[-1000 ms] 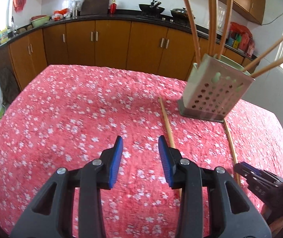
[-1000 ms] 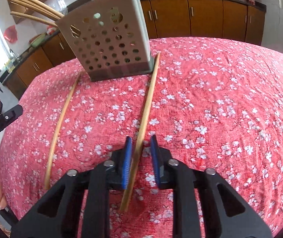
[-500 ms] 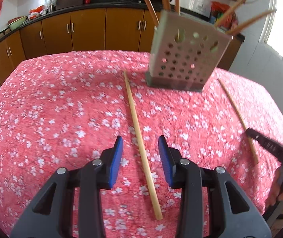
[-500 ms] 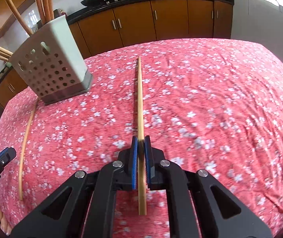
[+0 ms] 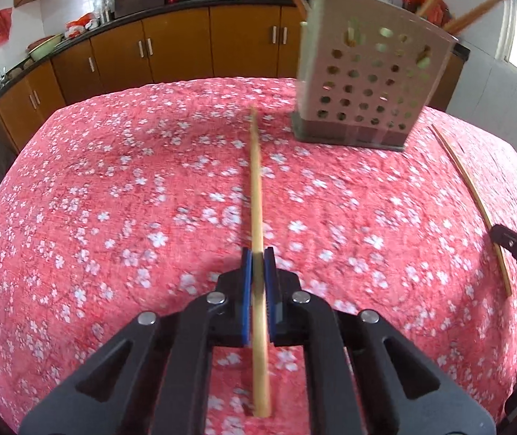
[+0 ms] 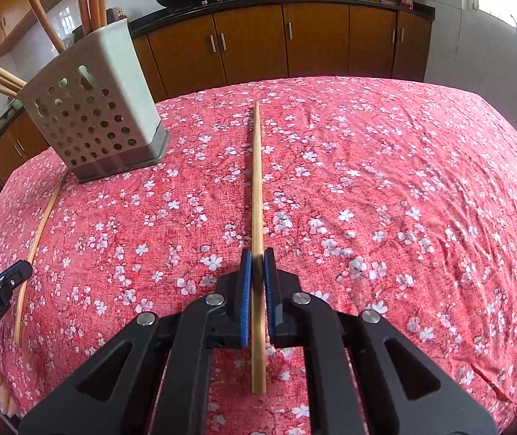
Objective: Organize utensils
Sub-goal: 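Hold the chopsticks in both grippers and lift them off the tablecloth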
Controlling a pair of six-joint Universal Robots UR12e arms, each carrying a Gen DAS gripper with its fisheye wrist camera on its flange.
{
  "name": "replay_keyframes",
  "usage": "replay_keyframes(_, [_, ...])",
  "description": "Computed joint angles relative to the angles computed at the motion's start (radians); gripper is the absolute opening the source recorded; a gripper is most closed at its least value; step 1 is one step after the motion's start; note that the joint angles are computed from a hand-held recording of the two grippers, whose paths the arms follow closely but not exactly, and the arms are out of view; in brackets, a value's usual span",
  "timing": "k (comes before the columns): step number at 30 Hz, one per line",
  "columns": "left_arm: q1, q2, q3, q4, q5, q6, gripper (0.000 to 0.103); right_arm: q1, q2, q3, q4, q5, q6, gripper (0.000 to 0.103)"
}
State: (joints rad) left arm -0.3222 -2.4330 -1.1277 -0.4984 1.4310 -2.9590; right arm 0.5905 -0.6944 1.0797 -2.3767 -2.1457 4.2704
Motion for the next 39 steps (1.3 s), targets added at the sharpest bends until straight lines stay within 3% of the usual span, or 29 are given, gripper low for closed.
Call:
replay_keyframes(9, [0.018, -0.034, 0.069, -0.033, -0.008, -0.057, 0.008, -0.006, 0.022, -0.036, -0.013, 0.016, -0.073, 0.008])
replay_keyframes(23, [0.018, -0.094, 0.17, -0.059, -0.042, -0.037, 0.01, -0.027, 0.064, -0.116, 0.042, -0.001, -0.131, 0.008])
replay_keyframes(30, [0.011, -0.109, 0.197, -0.069, -0.021, -0.013, 0.01, -0.034, 0.084, -0.151, 0.052, -0.006, -0.147, 0.008])
replay_keyframes(39, [0.015, -0.132, 0.243, -0.097, -0.046, -0.027, 0.011, -0.037, 0.081, -0.142, 0.046, -0.008, -0.143, 0.009])
